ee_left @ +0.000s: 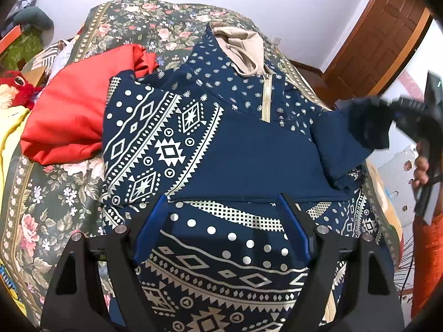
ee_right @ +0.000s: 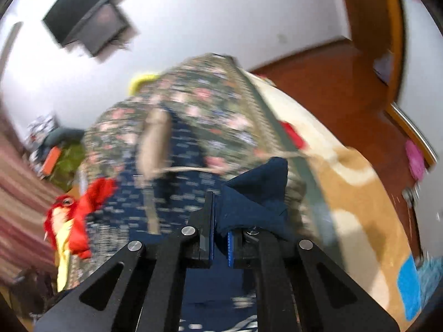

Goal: Fold large clothes

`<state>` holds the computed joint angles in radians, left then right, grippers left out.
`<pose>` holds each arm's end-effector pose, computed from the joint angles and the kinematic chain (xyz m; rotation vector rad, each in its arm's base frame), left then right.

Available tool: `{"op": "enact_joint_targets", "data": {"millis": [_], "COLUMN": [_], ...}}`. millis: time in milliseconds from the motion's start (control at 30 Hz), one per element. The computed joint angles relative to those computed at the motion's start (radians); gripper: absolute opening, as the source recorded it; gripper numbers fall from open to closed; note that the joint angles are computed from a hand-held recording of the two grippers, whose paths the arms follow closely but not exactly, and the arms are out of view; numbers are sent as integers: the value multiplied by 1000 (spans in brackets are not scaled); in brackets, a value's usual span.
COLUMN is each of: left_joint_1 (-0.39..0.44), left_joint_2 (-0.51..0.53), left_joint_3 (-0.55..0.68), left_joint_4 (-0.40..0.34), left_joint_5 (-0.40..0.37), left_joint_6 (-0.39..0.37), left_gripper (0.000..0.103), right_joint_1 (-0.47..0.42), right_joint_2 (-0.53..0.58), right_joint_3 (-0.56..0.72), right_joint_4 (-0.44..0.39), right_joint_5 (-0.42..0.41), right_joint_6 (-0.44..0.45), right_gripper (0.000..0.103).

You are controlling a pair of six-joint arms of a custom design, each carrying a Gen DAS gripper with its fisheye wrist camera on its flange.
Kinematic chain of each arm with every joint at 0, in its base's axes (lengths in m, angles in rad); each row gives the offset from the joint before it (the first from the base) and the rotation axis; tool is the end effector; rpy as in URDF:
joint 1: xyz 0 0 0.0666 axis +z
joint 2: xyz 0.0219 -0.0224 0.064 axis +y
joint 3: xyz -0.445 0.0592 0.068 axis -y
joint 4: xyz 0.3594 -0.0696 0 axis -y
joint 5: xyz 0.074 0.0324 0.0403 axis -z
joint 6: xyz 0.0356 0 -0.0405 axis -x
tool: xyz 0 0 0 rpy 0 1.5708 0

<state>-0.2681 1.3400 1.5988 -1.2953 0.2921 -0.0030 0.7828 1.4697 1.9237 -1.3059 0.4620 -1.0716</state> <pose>0.3719 -0.1132 0.5782 0.4570 2.5731 -0.4752 0.3214 0.2968 0.6580 0.5391 2.2764 0.3716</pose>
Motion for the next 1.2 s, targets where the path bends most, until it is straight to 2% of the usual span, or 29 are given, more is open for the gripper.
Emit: {"op": "enact_joint_targets", "data": {"millis": [100,200,333,467,567,633,767,833,867,933,967,1000,1100,1200], "left_joint_1": [16,42,93,156,197,225,259,263,263,260,256,252,228,192], "left_joint_2": [-11,-23,-45,-63,-66,-67,-71,-69,-69,-68,-68,-69,-70,-68], "left_joint_3": [-1,-1,-2,-10,-17,-24,-37,-39,-39,-37,-36,-35,-27,-18], "left_joint_4": [2,4,3,-1,-14,-22,-24,-24,-25,-26,-26,-24,-20,-15], "left_joint_5": [9,25,44,53,60,64,74,70,68,67,66,63,42,5], "left_joint_6": [-6,-9,-26,-49,-56,-60,-61,-59,-57,-52,-51,-49,-51,-61], "left_gripper": [79,79,79,79,79,79,79,79,79,79,79,79,79,79], "right_joint_1": [45,76,100,121,124,126,121,119,114,112,116,121,137,153], "right_joint_2": [91,180,308,415,470,490,492,500,503,498,485,477,455,398], "right_joint_3": [152,276,418,494,516,513,471,485,486,480,465,462,467,418], "right_joint_4": [-1,7,-11,-53,-97,-120,-124,-161,-177,-191,-183,-188,-232,-247], "right_joint_5": [-7,-56,-165,-277,-373,-402,-488,-534,-580,-638,-638,-626,-577,-479], "right_joint_6": [87,149,187,200,188,179,158,143,135,131,142,158,211,245], "right_gripper": [6,6,6,6,6,6,9,9,13,29,39,43,43,44]}}
